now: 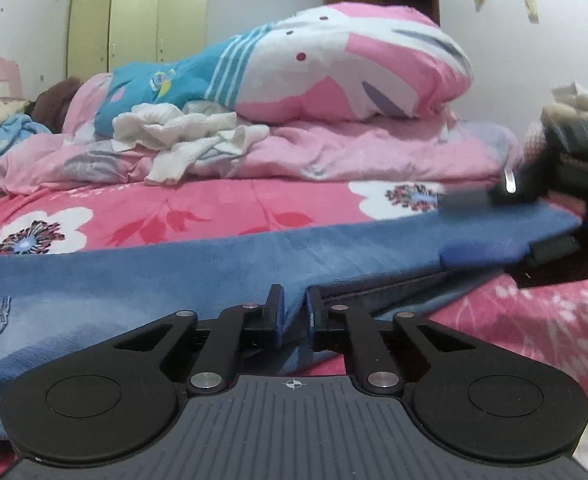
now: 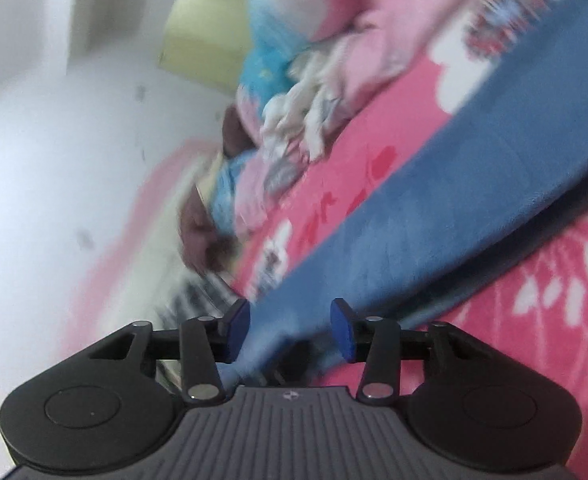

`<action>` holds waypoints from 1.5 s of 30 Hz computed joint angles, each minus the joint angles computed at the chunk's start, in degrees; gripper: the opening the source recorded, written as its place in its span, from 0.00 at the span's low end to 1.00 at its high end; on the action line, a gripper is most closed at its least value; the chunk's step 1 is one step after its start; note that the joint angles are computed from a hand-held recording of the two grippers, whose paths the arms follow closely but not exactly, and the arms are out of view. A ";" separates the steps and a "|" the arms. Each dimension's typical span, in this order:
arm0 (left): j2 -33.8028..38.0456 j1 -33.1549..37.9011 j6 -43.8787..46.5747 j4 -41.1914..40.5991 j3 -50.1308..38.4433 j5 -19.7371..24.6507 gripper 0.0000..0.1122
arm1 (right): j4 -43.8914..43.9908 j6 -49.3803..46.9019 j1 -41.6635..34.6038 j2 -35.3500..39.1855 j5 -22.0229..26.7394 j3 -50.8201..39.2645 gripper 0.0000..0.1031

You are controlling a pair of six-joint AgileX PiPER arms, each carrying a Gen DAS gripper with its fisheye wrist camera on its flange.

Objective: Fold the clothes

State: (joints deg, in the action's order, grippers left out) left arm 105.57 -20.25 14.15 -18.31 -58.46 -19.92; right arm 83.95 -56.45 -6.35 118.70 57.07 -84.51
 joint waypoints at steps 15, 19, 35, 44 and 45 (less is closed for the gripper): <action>-0.80 0.62 -8.89 7.40 3.15 -6.33 0.05 | -39.99 16.36 14.25 -0.76 -16.09 -8.53 0.10; -0.77 0.36 -8.01 6.58 3.39 -6.85 0.05 | -40.30 14.53 13.97 -5.13 -17.65 -4.62 0.09; -0.94 0.18 -8.24 6.59 4.01 -7.43 0.05 | -32.95 8.25 14.33 -7.93 -27.72 1.32 0.09; -1.32 0.63 -10.52 8.06 4.79 -7.88 0.05 | -29.54 7.54 6.56 -6.86 -37.33 5.49 0.07; -1.32 0.78 -11.10 8.51 4.70 -7.66 0.05 | -28.93 6.83 5.37 -7.25 -39.42 6.53 0.07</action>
